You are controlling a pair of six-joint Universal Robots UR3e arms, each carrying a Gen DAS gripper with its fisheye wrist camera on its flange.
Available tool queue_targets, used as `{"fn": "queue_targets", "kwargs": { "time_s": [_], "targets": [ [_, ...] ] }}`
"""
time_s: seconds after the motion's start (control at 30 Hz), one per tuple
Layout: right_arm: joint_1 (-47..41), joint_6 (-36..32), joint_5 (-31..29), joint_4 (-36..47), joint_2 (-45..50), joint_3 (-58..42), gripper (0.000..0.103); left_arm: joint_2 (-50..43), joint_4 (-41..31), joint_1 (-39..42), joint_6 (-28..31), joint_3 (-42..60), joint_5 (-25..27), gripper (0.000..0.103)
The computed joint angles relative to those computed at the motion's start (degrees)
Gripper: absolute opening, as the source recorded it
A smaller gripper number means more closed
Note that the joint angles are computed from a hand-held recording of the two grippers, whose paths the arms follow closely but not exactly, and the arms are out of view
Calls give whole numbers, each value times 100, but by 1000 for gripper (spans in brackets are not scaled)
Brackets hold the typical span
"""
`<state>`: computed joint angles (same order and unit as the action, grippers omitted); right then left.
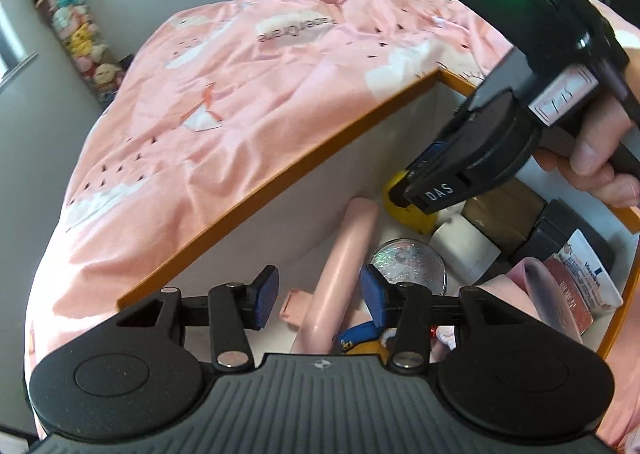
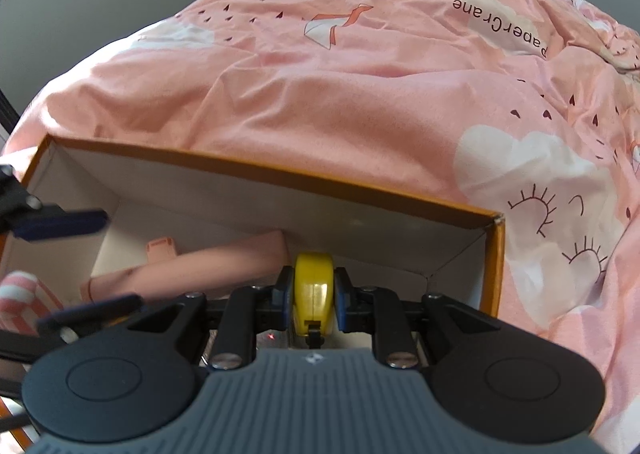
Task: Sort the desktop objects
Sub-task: 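Release the pink cylinder with the left tool while the right tool releases the tape measure inside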
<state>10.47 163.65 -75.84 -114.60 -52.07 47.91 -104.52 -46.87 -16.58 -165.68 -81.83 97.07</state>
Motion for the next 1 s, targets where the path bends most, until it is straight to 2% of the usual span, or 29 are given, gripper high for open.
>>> {"fn": "queue_targets", "kwargs": {
  "time_s": [0.27, 0.37, 0.5, 0.6, 0.8, 0.9, 1.0],
  "targets": [
    [-5, -183, -149, 111, -199, -18, 24, 457, -236, 80, -563, -238, 27, 53],
    [-60, -322, 101, 111, -414, 175, 23, 678, -169, 106, -720, -444, -2, 53],
    [-110, -689, 518, 489, -521, 193, 15, 839, -166, 147, -830, -575, -119, 53],
    [-7, -721, 245, 624, -419, 70, 13, 917, -173, 103, -835, -641, -128, 53],
    [-1, -564, -259, 255, -301, 123, 12, 960, -117, 29, -899, -720, -122, 53],
    [40, -569, -483, 155, -234, 84, 7, 956, -121, 9, -969, -725, -117, 53],
    [131, -667, -700, -71, -265, 225, 6, 982, -136, -13, -1014, -751, -101, 53]
  ]
}}
